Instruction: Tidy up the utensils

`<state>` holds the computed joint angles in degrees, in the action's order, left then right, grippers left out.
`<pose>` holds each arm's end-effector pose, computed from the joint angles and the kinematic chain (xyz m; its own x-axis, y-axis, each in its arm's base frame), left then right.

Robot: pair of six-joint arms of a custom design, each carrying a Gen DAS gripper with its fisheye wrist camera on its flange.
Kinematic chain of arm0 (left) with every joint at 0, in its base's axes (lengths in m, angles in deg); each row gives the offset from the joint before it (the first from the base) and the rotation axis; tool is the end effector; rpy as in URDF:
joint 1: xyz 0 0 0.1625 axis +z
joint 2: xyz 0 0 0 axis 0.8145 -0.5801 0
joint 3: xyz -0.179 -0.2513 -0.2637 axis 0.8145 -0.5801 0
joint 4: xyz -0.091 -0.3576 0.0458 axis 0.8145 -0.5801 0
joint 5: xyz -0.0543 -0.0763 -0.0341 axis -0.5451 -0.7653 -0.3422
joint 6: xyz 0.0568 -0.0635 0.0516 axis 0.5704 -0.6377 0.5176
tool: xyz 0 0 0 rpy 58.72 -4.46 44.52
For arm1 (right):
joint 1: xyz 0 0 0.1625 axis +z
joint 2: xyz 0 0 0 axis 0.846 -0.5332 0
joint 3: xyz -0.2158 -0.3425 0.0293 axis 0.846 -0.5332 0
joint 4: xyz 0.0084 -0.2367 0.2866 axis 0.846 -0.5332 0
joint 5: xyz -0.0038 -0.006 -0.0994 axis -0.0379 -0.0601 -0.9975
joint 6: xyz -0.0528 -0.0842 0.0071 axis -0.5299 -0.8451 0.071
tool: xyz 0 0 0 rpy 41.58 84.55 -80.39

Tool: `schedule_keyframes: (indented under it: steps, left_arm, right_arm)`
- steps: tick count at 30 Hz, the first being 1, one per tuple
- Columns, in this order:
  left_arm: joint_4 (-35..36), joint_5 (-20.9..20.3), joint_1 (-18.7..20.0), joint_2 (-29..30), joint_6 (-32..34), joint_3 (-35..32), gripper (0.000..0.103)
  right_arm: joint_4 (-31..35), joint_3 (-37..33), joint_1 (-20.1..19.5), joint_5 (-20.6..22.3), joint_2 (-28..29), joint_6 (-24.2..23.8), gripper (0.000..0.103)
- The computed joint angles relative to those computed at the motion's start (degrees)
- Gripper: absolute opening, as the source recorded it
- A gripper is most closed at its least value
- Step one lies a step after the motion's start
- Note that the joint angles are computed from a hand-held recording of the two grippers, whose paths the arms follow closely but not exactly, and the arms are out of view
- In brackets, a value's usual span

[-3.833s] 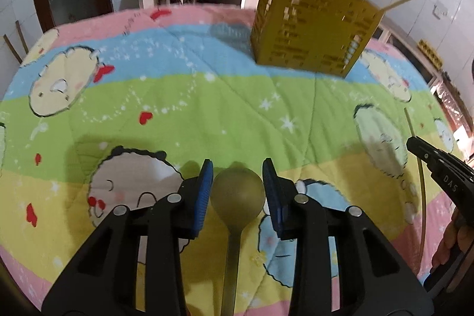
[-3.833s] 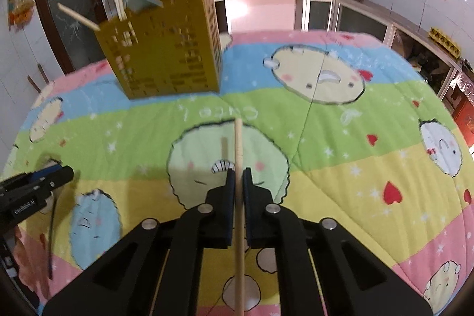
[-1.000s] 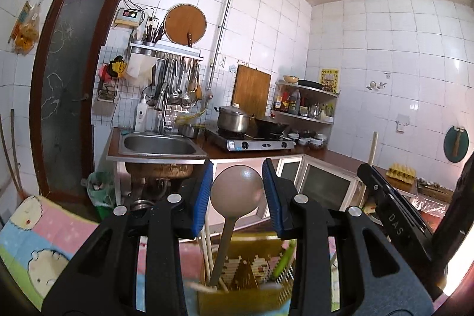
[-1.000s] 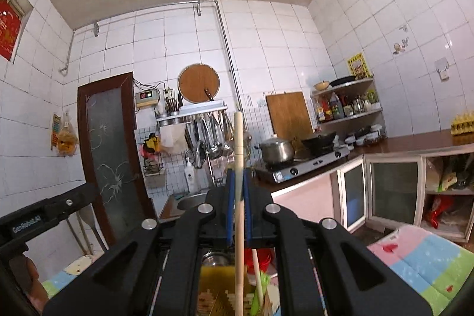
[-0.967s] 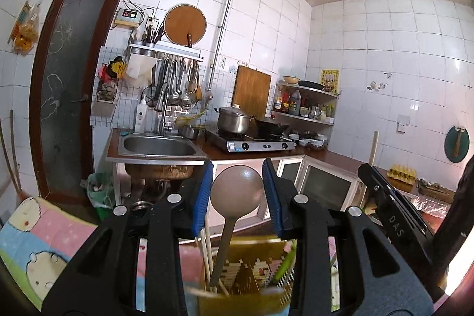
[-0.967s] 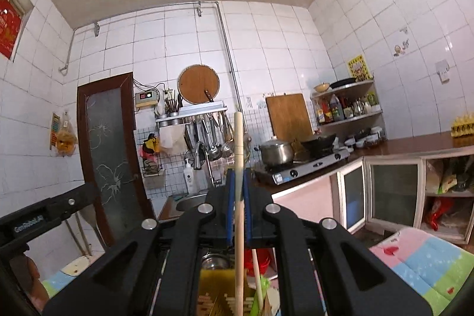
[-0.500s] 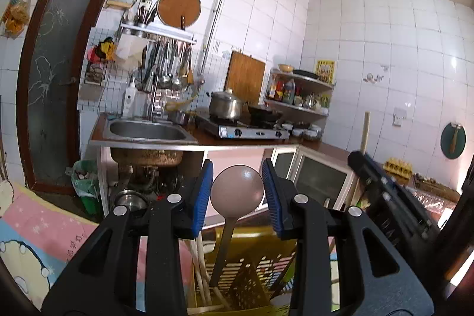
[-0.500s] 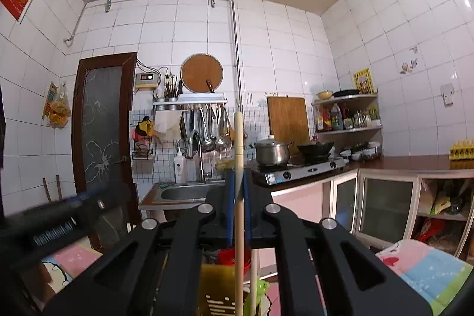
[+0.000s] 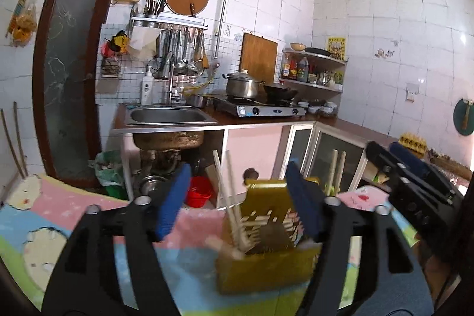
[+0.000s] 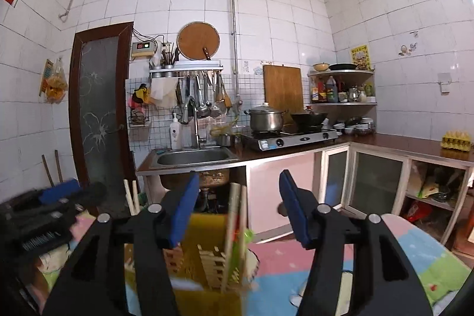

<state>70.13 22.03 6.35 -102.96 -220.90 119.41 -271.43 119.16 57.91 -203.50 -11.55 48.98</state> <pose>-0.1168 -0.5999 0.3499 -0.7748 0.0639 -0.6290 0.6224 0.2523 -0.7409 0.3940 -0.6037 0.0772 -0.7358 -0.1497 0.6605 -0.6767 0.1233 -0.7259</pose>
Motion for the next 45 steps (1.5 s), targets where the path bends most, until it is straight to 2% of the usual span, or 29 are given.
schedule_keyframes:
  steps: [2, 3, 5, 7, 10, 16, 19, 24, 29, 36, 45]
  left_arm:
    - [0.3, -1.6, -1.1, -2.6, 0.0, 2.9, 0.084]
    - [-0.3, -2.4, -1.7, -4.4, 0.1, 5.1, 0.087]
    - [-2.6, -4.6, -3.5, -8.9, 1.1, 11.1, 0.098]
    - [-4.4, -6.4, -5.3, -13.3, 1.8, 17.1, 0.098]
    - [-4.3, -9.9, -7.7, -17.9, 0.4, 24.1, 0.098]
    - [-6.1, -14.1, -10.1, -24.5, -4.5, 37.2, 0.098]
    - [-7.2, -15.1, -10.3, -25.7, -6.8, 41.1, 0.098]
    - [-13.1, -18.7, -11.5, -27.2, -4.7, 46.7, 0.098]
    - [-20.9, -21.4, -12.5, -28.8, 0.4, 51.3, 0.098]
    - [-22.7, -22.5, -13.0, -28.9, 0.8, 52.6, 0.098]
    - [-23.3, -22.7, -13.2, -29.3, 0.8, 53.2, 0.098]
  right_arm:
    - [-1.1, 5.1, 0.7, -2.5, -2.5, 0.3, 0.063]
    - [-1.6, 8.7, 1.0, -3.8, -4.3, 1.2, 0.070]
    - [-3.1, 13.8, 1.3, -5.7, -6.2, 1.9, 0.077]
    - [-5.2, 19.4, 1.8, -7.5, -8.0, 2.6, 0.086]
    - [-8.0, 27.9, 2.4, -8.9, -10.3, 5.2, 0.092]
    - [-15.9, 38.3, 4.3, -12.2, -9.7, 5.8, 0.098]
    - [-17.8, 41.5, 4.7, -12.8, -8.8, 8.2, 0.098]
    - [-18.6, 42.3, 5.0, -14.7, -7.4, 10.0, 0.098]
    - [-24.1, 42.4, 5.5, -16.2, -5.0, 6.8, 0.098]
    - [-30.3, 42.6, 6.0, -15.3, -3.5, 4.1, 0.098]
    - [-32.5, 42.7, 6.2, -14.8, -2.9, 2.9, 0.098]
